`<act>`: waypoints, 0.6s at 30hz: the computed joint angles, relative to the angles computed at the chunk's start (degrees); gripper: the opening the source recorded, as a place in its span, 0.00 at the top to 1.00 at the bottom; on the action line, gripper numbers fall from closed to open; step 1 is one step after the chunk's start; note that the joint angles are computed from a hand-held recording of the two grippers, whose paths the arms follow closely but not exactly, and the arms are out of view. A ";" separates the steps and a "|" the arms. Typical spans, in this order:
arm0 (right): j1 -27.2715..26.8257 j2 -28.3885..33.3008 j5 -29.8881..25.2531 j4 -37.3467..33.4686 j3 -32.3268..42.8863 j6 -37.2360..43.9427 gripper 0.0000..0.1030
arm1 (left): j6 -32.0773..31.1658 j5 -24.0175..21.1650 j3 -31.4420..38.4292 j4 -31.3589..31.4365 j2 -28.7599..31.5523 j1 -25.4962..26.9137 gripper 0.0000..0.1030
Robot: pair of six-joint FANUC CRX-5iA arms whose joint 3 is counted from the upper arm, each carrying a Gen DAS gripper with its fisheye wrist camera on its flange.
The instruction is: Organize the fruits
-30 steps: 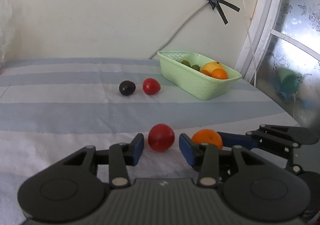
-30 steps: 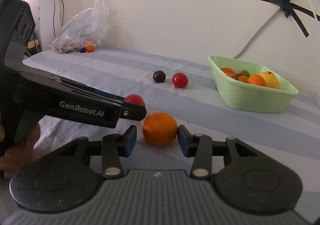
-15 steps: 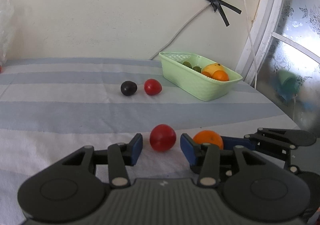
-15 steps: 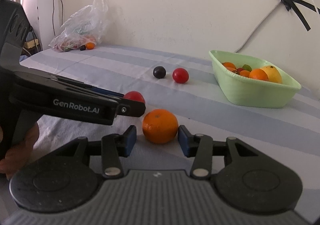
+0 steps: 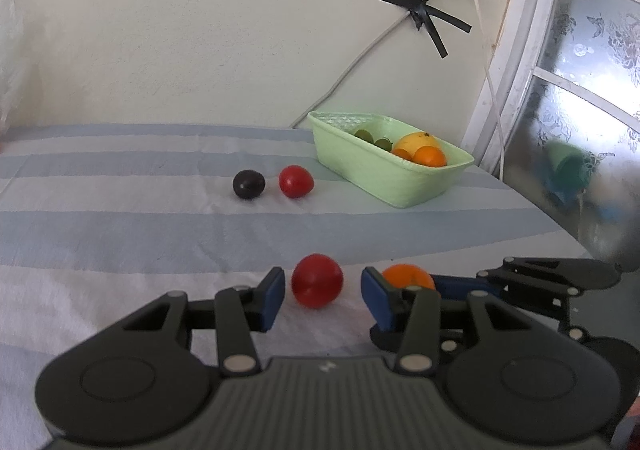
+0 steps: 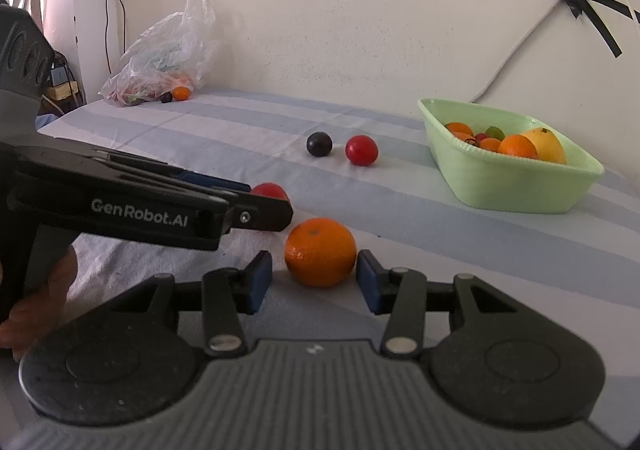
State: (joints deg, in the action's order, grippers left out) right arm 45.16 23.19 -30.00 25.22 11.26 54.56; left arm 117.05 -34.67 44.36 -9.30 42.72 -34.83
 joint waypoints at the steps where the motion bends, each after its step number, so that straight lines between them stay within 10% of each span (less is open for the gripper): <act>1: 0.00 0.00 0.00 0.00 0.00 0.00 0.52 | -0.13 -0.39 0.34 0.10 0.18 0.01 0.58; 18: 0.00 -0.09 0.02 -0.06 -0.08 0.03 0.51 | -0.25 -1.89 1.51 0.71 0.85 0.22 0.53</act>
State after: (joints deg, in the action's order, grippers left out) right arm 45.17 23.10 -29.98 25.16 11.18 54.59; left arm 116.80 -36.56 45.87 -8.58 43.57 -34.61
